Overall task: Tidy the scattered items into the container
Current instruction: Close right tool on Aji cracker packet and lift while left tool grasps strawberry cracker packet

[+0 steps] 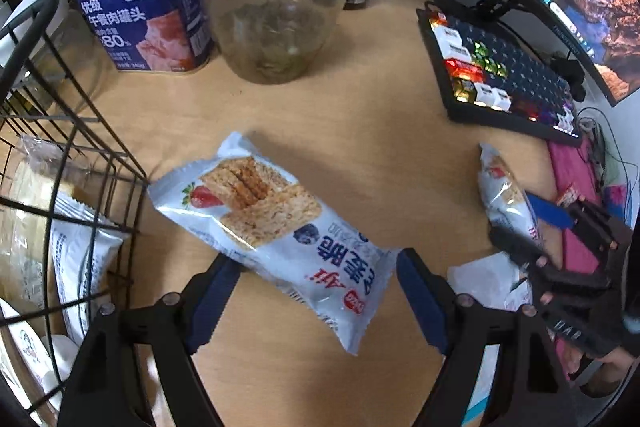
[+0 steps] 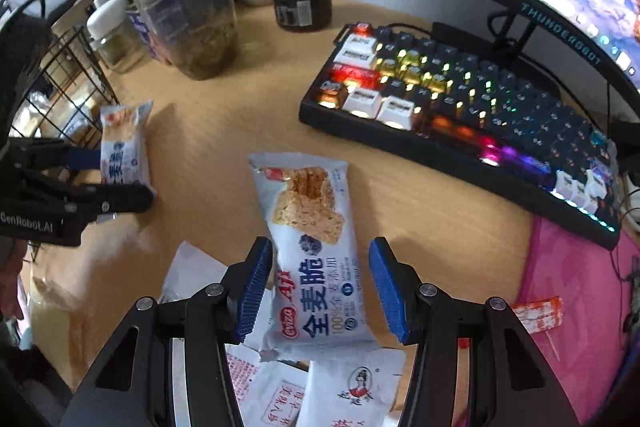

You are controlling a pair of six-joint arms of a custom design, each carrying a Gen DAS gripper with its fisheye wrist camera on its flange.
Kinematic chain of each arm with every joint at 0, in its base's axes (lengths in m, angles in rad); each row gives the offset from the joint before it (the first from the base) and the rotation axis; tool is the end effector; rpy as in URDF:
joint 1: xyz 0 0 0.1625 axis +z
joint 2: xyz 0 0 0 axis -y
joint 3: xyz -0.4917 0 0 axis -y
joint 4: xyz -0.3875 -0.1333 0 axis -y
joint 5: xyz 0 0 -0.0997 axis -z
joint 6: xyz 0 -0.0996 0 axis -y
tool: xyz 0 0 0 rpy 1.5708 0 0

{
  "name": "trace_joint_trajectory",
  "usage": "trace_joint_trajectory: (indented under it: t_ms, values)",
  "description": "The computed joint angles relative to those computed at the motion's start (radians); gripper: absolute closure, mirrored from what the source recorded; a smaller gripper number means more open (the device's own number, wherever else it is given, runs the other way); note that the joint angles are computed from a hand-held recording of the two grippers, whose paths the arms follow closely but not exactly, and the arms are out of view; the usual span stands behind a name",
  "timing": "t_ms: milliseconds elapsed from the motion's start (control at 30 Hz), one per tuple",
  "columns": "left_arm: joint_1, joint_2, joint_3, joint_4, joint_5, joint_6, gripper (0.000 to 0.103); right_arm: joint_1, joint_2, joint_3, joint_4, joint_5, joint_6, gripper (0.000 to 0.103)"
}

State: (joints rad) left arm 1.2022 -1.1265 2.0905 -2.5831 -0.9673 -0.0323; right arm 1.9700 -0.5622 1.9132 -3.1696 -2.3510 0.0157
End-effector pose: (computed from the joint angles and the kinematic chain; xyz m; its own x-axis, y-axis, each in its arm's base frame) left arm -0.0160 -0.5683 0.2110 -0.7891 0.2409 -0.5650 0.3346 0.9400 -0.0666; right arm 0.2971 -0.5416 0.0022 -0.7278 -0.1033 0.6780 -0.3654 0.8950 -0.2560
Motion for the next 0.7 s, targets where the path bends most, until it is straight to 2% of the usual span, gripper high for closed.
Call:
trace_joint_trajectory:
  t_ms: [67,133,233,300,433,467,533,600,667,700]
  values:
    - [0.000,0.009,0.012,-0.044,-0.005,0.034,0.032,0.008,0.011,0.003,-0.024,-0.013,-0.016,0.052]
    - [0.004,0.013,0.011,-0.046,-0.021,0.039,0.047,0.009,0.010,0.010,-0.026,-0.007,-0.003,0.057]
    - [0.003,0.032,0.003,-0.044,-0.060,0.035,0.062,0.008,0.005,0.020,-0.034,-0.002,0.013,0.063]
    - [0.005,0.037,0.000,-0.053,-0.071,0.048,0.066,0.009,0.000,0.027,-0.040,0.001,0.026,0.064]
    - [-0.010,0.043,0.023,-0.090,-0.086,0.061,0.070,0.022,-0.008,0.041,-0.078,-0.003,0.035,0.065]
    - [-0.039,0.066,0.012,-0.089,-0.087,0.030,0.071,0.026,-0.011,0.046,-0.087,-0.005,0.038,0.065]
    - [-0.023,0.049,-0.031,-0.033,-0.113,0.076,0.071,0.036,-0.017,0.050,-0.090,-0.012,0.041,0.065]
    - [-0.012,-0.035,-0.035,0.056,-0.097,0.065,0.071,0.045,-0.024,0.056,-0.091,-0.016,0.051,0.065]
    - [-0.017,-0.109,-0.013,0.148,-0.072,0.038,0.065,0.057,-0.032,0.064,-0.084,-0.014,0.060,0.065]
    - [-0.017,-0.119,-0.012,0.162,-0.069,0.043,0.050,0.063,-0.034,0.067,-0.086,-0.013,0.062,0.065]
